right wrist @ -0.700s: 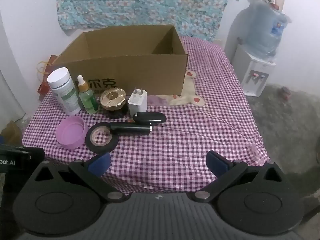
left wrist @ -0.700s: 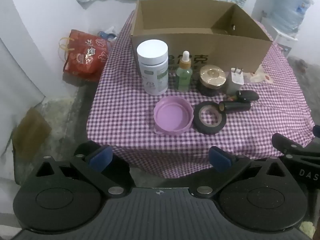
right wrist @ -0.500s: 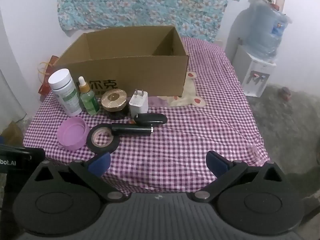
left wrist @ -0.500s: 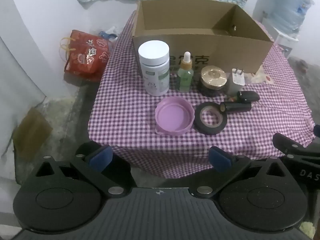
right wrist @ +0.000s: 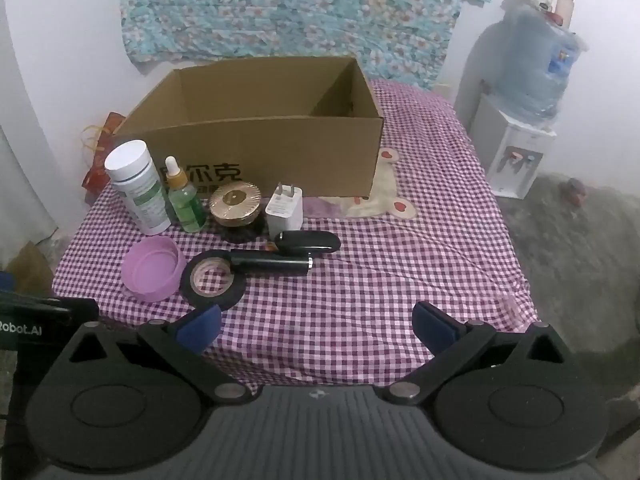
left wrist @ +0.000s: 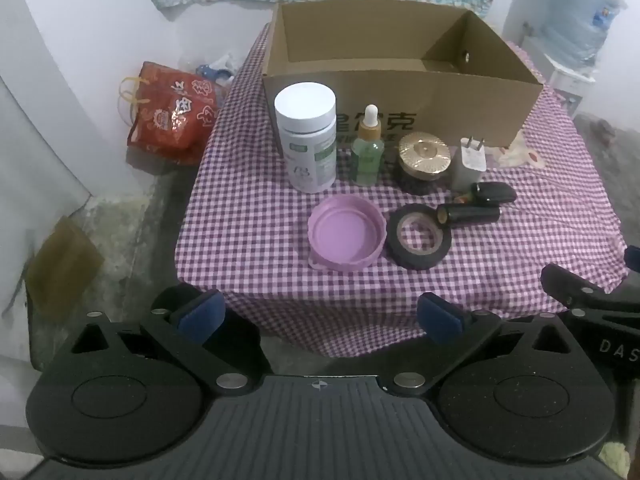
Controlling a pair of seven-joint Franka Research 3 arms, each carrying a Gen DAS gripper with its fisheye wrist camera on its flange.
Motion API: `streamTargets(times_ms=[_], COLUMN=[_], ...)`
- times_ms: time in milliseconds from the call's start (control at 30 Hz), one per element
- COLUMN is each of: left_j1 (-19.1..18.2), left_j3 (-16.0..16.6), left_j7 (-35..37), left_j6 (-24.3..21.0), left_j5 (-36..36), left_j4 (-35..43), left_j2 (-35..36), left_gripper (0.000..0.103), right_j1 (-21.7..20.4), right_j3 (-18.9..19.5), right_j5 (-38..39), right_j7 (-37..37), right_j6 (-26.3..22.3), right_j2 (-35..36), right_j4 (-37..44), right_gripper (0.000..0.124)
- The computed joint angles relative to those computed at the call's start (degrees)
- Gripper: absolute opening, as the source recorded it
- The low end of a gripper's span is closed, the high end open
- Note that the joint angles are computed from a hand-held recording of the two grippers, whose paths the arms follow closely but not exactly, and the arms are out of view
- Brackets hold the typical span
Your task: Organize rigid objects
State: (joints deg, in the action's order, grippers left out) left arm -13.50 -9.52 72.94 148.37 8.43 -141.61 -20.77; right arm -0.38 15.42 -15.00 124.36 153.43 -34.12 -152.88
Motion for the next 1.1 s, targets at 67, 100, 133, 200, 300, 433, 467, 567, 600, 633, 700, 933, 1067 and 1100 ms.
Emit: streamTargets(times_ms=[67, 100, 133, 200, 300, 433, 467, 567, 600, 633, 700, 933, 1067, 1100], left_j1=[0.01, 0.01, 0.01, 0.03, 0.07, -0.01, -0.02, -0.02, 0.15, 0.15, 0.12, 0.09, 0.14, 0.14], left_j3=[0.03, 0.09, 0.15, 0.26, -0.01, 0.13, 0.16, 0.27, -0.13, -0.12, -0.08, 0.11, 0.20, 0.23], left_j7=[0.08, 0.14, 0.21, 0.36, 0.04, 0.25, 0.30, 0.42, -0.12, -0.16, -0.21, 0.15, 0.35, 0.43], left_j6=[0.02, 0.04, 0.08, 0.19, 0.25, 0.45, 0.51, 0.61, 0.17, 0.20, 0.26, 0.29, 0.39, 0.41], left_j5=[-0.05, -0.12, -0.20, -0.33, -0.25, -0.30, -0.33, -0.44, -0.13, -0.08, -0.03, -0.07, -0.06, -0.06], left_j4=[-0.03, -0.07, -0.12, -0.23, -0.31, -0.62, -0.70, -0.94, -0.24, -0.31, -0.44, -0.45, -0.66, -0.71], left_j2=[-0.04, -0.07, -0.12, -0.21, -0.23, -0.38, -0.42, -0.55, -0.19, -0.24, -0.34, -0.31, -0.41, -0.43], left_gripper=[0.103, 0.103, 0.103, 0.103, 0.103, 0.103, 0.103, 0.103, 0.103, 0.103, 0.103, 0.103, 0.103, 0.103], right_j1=[0.03, 0.00, 0.02, 0.04, 0.15, 0.07, 0.05, -0.25, -0.25, -0.32, -0.38, -0.56, -0.47, -0.47], right_j3=[0.03, 0.15, 0.22, 0.22, -0.04, 0.07, 0.09, 0.49, 0.49, 0.57, 0.62, 0.82, 0.69, 0.69], right_j5=[-0.06, -0.12, -0.16, -0.26, -0.28, -0.42, -0.46, -1.10, -1.21, -1.33, -1.50, -1.85, -1.78, -1.76], right_j7=[0.07, 0.25, 0.35, 0.38, 0.08, 0.17, 0.21, 0.35, 0.30, 0.39, 0.45, 0.92, 0.86, 0.90], right_j6=[-0.03, -0.07, -0.11, -0.16, -0.23, -0.16, -0.14, -0.08, -0.05, 0.05, 0.19, 0.49, 0.51, 0.52], right_j2=[0.04, -0.04, -0.09, -0.13, -0.04, -0.04, -0.07, -0.21, -0.21, -0.20, -0.10, -0.12, -0.17, -0.16], right_j4=[0.05, 0.03, 0.05, 0.06, 0.22, 0.23, 0.20, 0.15, 0.19, 0.19, 0.20, 0.15, 0.11, 0.13], right_gripper=[0.103, 0.103, 0.103, 0.103, 0.103, 0.103, 0.103, 0.103, 0.103, 0.103, 0.103, 0.103, 0.103, 0.103])
